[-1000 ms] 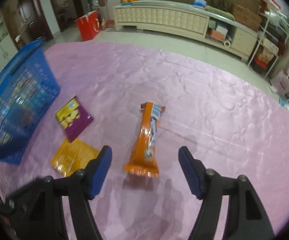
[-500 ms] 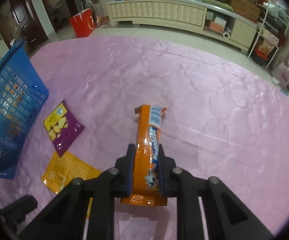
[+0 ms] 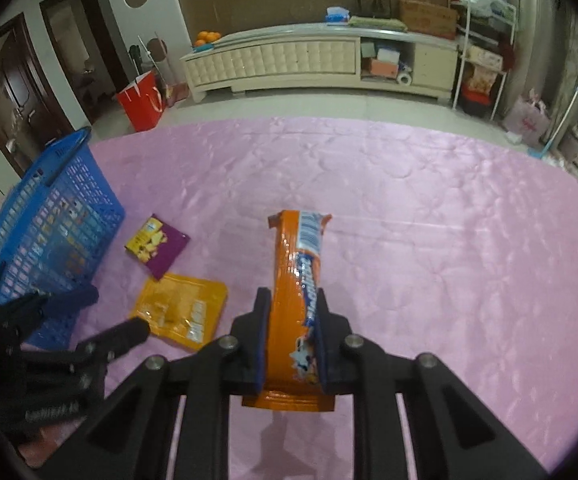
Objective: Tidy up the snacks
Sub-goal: 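Grasp the yellow pouch with the left gripper while the right gripper holds the candy bar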
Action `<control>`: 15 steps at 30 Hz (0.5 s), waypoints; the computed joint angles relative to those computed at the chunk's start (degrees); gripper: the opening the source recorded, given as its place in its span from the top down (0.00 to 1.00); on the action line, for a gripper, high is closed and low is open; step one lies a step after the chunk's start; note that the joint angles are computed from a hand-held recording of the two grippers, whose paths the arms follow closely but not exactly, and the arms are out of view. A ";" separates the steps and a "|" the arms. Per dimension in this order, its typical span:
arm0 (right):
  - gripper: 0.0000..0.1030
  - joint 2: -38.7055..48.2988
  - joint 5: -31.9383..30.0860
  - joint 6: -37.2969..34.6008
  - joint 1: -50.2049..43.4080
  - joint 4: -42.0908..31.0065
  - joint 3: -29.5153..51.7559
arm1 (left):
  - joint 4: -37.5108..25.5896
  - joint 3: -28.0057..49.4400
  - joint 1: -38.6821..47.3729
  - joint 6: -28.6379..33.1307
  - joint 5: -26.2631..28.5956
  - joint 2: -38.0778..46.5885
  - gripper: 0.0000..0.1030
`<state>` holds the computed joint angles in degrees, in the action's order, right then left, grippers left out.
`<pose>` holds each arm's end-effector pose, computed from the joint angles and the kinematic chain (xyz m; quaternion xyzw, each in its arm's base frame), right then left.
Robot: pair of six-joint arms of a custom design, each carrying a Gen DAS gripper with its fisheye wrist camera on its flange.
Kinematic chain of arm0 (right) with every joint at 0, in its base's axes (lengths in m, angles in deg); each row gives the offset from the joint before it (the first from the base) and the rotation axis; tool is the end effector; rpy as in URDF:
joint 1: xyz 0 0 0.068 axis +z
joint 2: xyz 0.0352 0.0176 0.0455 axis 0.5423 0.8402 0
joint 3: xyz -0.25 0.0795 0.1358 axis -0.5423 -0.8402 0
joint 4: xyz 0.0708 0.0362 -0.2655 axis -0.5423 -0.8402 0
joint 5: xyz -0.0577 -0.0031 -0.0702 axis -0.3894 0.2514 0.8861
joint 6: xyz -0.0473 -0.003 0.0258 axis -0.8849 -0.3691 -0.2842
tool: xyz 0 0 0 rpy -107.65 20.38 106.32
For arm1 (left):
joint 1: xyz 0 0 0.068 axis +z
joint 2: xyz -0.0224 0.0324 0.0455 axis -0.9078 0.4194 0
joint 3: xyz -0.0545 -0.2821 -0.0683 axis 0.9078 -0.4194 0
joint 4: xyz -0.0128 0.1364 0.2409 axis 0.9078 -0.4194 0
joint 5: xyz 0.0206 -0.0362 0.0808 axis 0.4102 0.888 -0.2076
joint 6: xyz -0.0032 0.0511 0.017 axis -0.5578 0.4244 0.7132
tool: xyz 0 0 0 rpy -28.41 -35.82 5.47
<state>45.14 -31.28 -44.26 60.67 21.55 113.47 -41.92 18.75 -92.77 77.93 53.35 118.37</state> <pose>0.2259 0.1048 0.2326 0.1818 0.9388 -0.0041 0.2927 0.3151 -0.1716 0.1367 0.2840 0.9273 -0.1307 0.2058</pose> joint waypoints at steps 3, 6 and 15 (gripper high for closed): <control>0.78 0.23 0.21 0.26 -0.20 -0.53 -0.41 | 1.04 0.31 -0.75 1.04 -0.76 0.45 0.19; 0.78 0.91 -0.12 -0.04 -0.27 -0.70 -0.61 | -0.34 2.25 -1.22 1.79 0.27 1.82 0.02; 0.78 1.23 -2.45 -1.18 -1.84 0.69 -1.78 | -3.12 8.73 -4.38 4.38 -2.30 7.34 0.00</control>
